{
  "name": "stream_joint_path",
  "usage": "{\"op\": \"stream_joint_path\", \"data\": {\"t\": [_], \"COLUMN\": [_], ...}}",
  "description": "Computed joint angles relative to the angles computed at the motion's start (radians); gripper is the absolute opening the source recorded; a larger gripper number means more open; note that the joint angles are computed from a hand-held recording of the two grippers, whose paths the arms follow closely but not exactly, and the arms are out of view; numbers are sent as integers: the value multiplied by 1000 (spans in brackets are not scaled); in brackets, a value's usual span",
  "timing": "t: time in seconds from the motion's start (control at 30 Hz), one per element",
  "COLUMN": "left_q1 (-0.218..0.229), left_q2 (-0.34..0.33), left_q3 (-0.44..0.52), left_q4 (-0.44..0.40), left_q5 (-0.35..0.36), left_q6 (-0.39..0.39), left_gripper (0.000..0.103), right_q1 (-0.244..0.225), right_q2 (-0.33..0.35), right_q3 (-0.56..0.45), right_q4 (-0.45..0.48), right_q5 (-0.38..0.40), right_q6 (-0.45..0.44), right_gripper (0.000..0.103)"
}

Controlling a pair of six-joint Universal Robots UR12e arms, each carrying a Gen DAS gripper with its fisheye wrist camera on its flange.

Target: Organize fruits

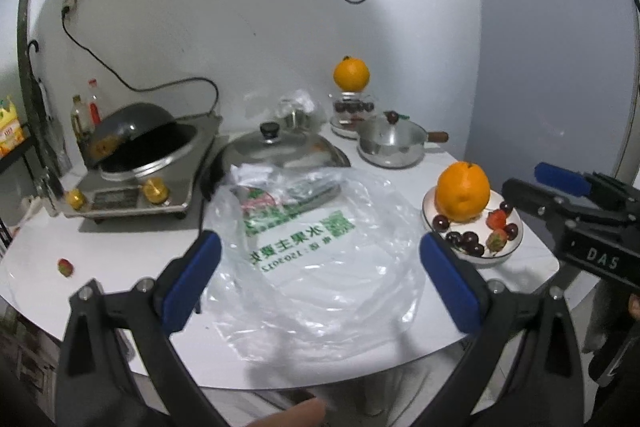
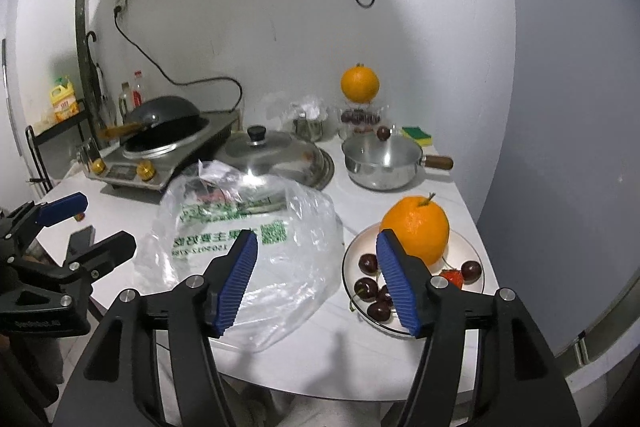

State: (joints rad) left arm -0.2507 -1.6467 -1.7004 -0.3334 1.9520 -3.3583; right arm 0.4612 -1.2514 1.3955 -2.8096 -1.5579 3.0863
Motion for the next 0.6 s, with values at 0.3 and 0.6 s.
{"op": "stream_joint_path", "data": {"t": [0.3, 0.6], "left_q1": [-21, -53], "left_q2": [46, 82], "left_q3": [-34, -59], "left_q4": [63, 101], "left_q5": [26, 84], "left_q6": [13, 17], "left_gripper": [101, 101], "right_q1": [27, 44], "right_q2": [-40, -80], "right_q3": [43, 91], "right_q4": [-90, -163], "right_q5": [-43, -56], "right_q6": [-4, -18], "right_gripper": [67, 67]}}
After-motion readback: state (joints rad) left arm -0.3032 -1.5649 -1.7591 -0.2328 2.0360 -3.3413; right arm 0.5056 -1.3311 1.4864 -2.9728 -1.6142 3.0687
